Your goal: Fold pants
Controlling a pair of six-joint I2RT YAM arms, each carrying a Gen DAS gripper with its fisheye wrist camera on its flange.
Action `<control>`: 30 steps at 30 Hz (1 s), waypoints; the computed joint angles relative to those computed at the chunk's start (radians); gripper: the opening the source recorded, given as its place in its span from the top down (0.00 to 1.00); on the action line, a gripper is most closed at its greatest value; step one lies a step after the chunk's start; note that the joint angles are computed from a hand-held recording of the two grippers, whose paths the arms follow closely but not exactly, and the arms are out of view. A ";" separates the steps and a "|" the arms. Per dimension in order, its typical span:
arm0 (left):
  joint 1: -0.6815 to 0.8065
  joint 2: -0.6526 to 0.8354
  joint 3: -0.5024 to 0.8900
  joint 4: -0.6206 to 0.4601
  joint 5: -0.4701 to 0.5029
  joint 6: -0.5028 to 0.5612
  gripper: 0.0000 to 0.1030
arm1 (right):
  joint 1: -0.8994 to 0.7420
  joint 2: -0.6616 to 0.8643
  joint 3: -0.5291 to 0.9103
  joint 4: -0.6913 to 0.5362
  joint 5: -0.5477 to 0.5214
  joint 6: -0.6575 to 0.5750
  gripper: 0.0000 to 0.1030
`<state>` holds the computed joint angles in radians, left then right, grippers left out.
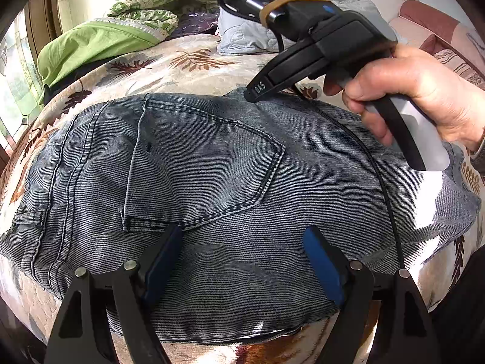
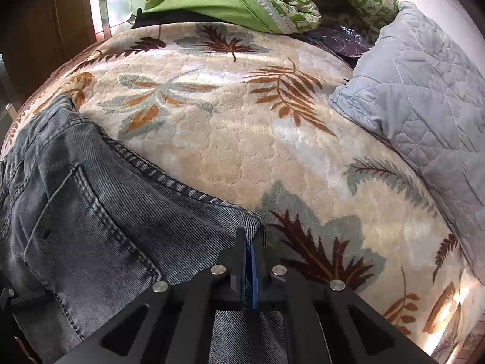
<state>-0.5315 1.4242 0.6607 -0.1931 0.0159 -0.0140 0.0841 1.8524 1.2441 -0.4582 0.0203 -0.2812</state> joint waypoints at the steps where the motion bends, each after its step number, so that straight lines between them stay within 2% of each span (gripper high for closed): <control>1: -0.001 0.000 0.001 -0.001 -0.002 -0.003 0.20 | -0.002 0.018 0.010 -0.010 -0.007 0.008 0.97; 4: -0.007 -0.005 -0.003 -0.001 -0.009 -0.008 0.20 | -0.041 -0.009 0.019 -0.033 -0.079 0.055 0.95; 6: -0.012 -0.008 -0.007 0.001 -0.019 -0.010 0.20 | -0.091 -0.069 0.006 -0.044 -0.139 0.108 0.86; 8: -0.011 -0.011 -0.009 0.002 -0.023 -0.005 0.20 | -0.146 -0.137 -0.014 -0.068 -0.179 0.162 0.85; 10: -0.008 -0.015 -0.013 0.002 -0.025 0.000 0.20 | -0.220 -0.190 -0.027 -0.125 -0.266 0.197 0.85; 12: -0.006 -0.016 -0.015 0.004 -0.027 0.002 0.20 | -0.287 -0.217 -0.039 -0.201 -0.336 0.167 0.85; 15: -0.011 -0.017 -0.020 0.011 -0.038 0.004 0.20 | -0.343 -0.264 -0.097 -0.249 -0.271 0.075 0.85; 17: -0.019 -0.015 -0.023 0.015 -0.050 0.001 0.19 | -0.400 -0.266 -0.120 -0.295 -0.296 0.021 0.85; 21: -0.040 -0.003 -0.027 0.031 -0.080 -0.003 0.18 | -0.413 -0.282 -0.208 -0.270 -0.214 -0.084 0.85; 22: -0.044 -0.001 -0.028 0.036 -0.086 -0.003 0.18 | -0.391 -0.271 -0.229 -0.241 -0.128 -0.088 0.85; 23: -0.045 0.003 -0.028 0.039 -0.089 0.000 0.17 | -0.367 -0.265 -0.264 -0.186 0.003 -0.085 0.85; 24: -0.046 0.004 -0.029 0.041 -0.091 0.001 0.17 | -0.359 -0.276 -0.298 -0.129 0.079 -0.082 0.85; 25: -0.045 0.003 -0.029 0.042 -0.091 0.001 0.17 | -0.371 -0.301 -0.319 -0.096 0.091 -0.071 0.85; 29: -0.042 -0.001 -0.030 0.043 -0.086 -0.003 0.17 | -0.536 -0.465 -0.351 -0.139 -0.099 0.005 0.85; 30: -0.041 -0.001 -0.030 0.043 -0.084 -0.007 0.17 | -0.585 -0.502 -0.359 -0.170 -0.149 0.018 0.81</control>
